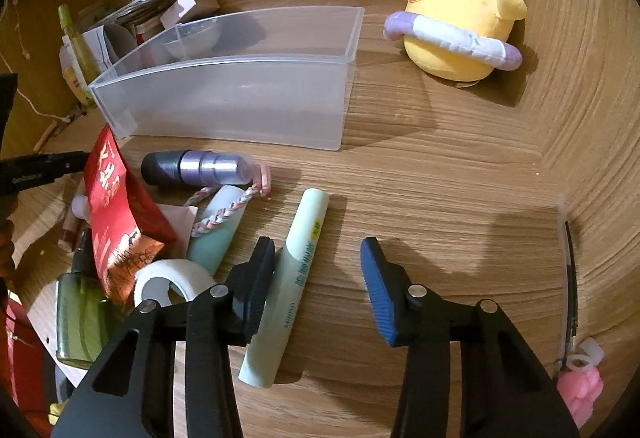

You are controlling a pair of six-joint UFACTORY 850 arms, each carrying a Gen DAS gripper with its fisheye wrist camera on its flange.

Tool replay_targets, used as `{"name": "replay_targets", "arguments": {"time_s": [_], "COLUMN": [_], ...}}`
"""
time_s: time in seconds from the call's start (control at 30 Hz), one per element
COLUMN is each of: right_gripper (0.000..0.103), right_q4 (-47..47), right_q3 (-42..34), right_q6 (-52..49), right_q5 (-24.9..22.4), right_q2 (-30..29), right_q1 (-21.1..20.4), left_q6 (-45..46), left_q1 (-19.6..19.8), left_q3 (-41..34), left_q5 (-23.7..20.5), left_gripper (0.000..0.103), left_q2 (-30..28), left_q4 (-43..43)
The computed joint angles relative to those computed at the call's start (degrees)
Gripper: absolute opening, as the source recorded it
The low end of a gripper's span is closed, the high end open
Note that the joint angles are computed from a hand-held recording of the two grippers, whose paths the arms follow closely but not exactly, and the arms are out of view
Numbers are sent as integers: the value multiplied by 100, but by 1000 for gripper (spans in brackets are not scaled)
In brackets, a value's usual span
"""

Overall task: Organize objects
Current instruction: 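Grasp the small clear block with the left tool while the right tool grasps the pale green tube, then carry the block and the green tube over the clear plastic box with both tools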

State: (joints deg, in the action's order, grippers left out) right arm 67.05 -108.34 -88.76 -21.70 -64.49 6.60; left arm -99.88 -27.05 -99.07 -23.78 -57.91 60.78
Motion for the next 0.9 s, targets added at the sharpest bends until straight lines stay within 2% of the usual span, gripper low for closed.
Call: {"name": "replay_targets", "arguments": {"time_s": [0.07,0.13,0.17,0.2,0.27,0.37,0.53,0.7,0.9], "right_gripper": [34,23,20,18,15,14,14,14,14], "right_q4": [193,360,370,379,356,398,1019,1838,2746], "right_q3": [74,116,103,101,63,31,164,345,482], "right_q6": [-238,-421,-425,-412,-318,-266,-793,-1566,-2376], "right_q5": [85,141,144,159,90,-3,-64,-171,-370], "right_q2": [32,48,41,40,19,9,128,315,488], "right_q1": [12,23,24,28,14,-16,-61,-83,-94], "left_q6": [-64,10,121,153,218,104,-949,-1932,-2630], "left_q1": [-38,-105,-124,-142,-150,-141,-172,-293,-392], "left_q3": [-8,-88,-152,-176,-225,-206,180,414,512], "left_q5": [-107,-340,-430,-460,-495,-462,-389,-603,-826], "left_gripper": [31,31,30,24,23,23,23,23,23], "left_q2": [-23,-90,-127,-145,-171,-159,129,404,616], "left_q4": [153,233,190,223,203,282,1149,2148,2943]}}
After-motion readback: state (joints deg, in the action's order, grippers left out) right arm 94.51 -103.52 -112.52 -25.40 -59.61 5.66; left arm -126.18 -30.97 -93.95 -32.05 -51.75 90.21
